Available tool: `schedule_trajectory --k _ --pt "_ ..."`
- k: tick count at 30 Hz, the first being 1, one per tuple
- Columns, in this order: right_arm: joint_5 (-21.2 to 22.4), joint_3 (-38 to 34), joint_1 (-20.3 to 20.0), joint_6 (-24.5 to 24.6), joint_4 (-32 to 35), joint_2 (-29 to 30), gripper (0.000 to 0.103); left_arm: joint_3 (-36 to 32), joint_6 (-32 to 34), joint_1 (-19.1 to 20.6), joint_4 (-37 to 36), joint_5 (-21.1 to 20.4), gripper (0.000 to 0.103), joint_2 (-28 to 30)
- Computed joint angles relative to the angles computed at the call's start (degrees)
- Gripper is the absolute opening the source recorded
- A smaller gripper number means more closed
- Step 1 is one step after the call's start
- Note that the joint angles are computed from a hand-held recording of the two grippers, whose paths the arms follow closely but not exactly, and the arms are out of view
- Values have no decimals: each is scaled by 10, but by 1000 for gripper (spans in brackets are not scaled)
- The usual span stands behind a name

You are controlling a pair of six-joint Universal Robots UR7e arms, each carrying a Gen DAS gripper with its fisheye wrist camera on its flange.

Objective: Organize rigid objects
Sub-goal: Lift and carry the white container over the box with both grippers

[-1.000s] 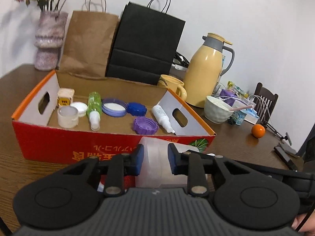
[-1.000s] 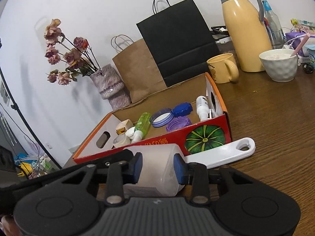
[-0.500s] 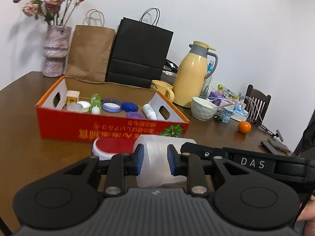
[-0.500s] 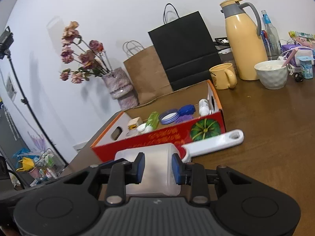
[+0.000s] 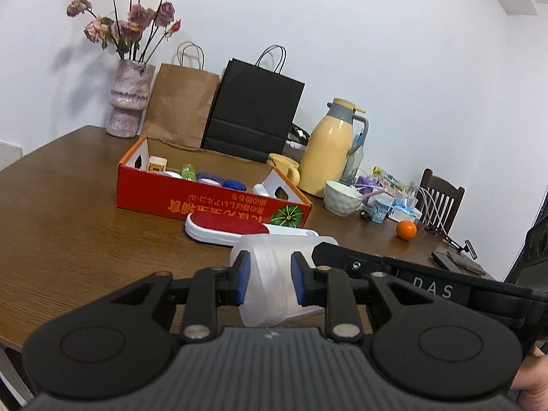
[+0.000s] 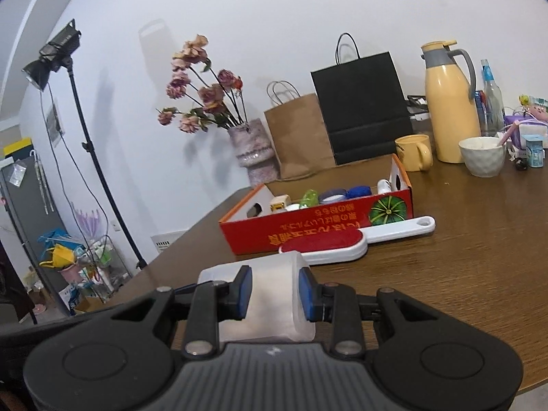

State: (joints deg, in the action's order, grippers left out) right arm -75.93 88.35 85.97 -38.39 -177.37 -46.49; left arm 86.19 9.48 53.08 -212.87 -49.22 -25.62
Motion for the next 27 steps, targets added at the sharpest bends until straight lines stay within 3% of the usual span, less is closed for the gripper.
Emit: schedule_trajectory --k 8,15,21,27 --pt "3 -3 8 -1 -3 3 29 2 11 -2 -20 6 25 -4" --pt "1 -71 27 3 6 42 29 -57 44 12 3 -5 25 5" --pt "-3 -210 47 21 67 111 29 -171 83 42 57 -42 25 31" --pt "-8 -438 62 51 183 226 29 -340 114 71 151 -65 25 88"
